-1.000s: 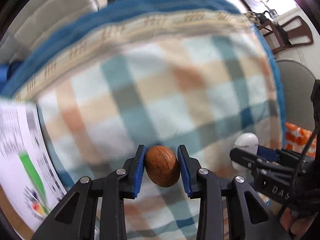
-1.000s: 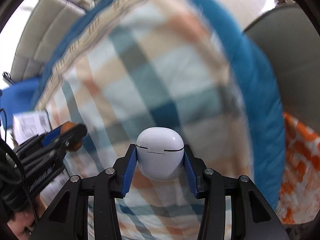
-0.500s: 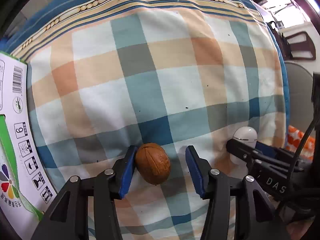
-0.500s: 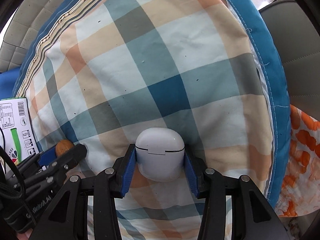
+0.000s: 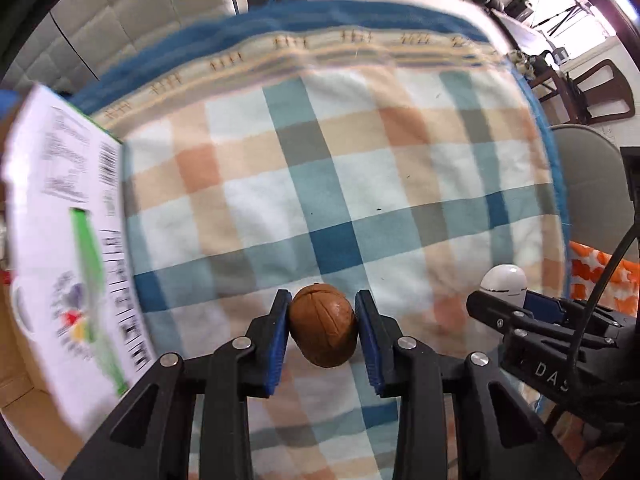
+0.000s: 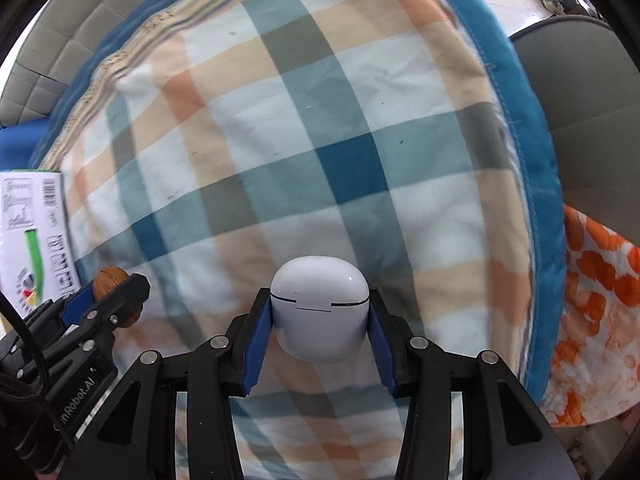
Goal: Organize rigid objects
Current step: 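Carry the walnut and earbud case into the box and release both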
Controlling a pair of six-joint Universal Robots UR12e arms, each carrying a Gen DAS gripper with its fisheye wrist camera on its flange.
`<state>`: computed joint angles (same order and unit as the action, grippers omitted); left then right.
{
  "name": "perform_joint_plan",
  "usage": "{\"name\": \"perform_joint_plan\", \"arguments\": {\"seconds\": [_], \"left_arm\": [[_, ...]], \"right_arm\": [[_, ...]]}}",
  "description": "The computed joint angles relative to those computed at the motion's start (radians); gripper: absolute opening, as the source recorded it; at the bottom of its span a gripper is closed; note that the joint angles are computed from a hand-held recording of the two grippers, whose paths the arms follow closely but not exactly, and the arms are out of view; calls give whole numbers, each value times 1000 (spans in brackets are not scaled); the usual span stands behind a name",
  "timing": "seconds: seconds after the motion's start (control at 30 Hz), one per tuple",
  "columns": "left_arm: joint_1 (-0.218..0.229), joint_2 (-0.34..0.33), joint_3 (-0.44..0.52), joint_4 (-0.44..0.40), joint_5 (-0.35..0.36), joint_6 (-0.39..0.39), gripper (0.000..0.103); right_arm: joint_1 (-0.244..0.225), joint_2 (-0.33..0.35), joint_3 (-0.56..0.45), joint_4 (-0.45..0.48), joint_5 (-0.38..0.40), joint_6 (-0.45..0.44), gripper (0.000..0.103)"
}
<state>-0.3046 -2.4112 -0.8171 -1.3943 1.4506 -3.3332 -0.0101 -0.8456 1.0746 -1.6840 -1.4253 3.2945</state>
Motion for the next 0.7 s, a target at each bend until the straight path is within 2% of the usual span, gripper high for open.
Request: {"name": "perform_joint_plan", "arguments": {"seconds": [0.2, 0.37, 0.47, 0.7], "left_arm": [[10, 128, -142, 138, 12, 17, 30], [47, 214, -220, 225, 27, 54, 30], [70, 247, -253, 256, 27, 56, 30], [134, 347, -368, 332, 51, 51, 30]], "right_arm": [[22, -83, 59, -75, 2, -2, 48], [58, -140, 74, -127, -9, 4, 48], [88, -163, 72, -157, -23, 2, 48], [154, -181, 28, -170, 14, 6, 48]]}}
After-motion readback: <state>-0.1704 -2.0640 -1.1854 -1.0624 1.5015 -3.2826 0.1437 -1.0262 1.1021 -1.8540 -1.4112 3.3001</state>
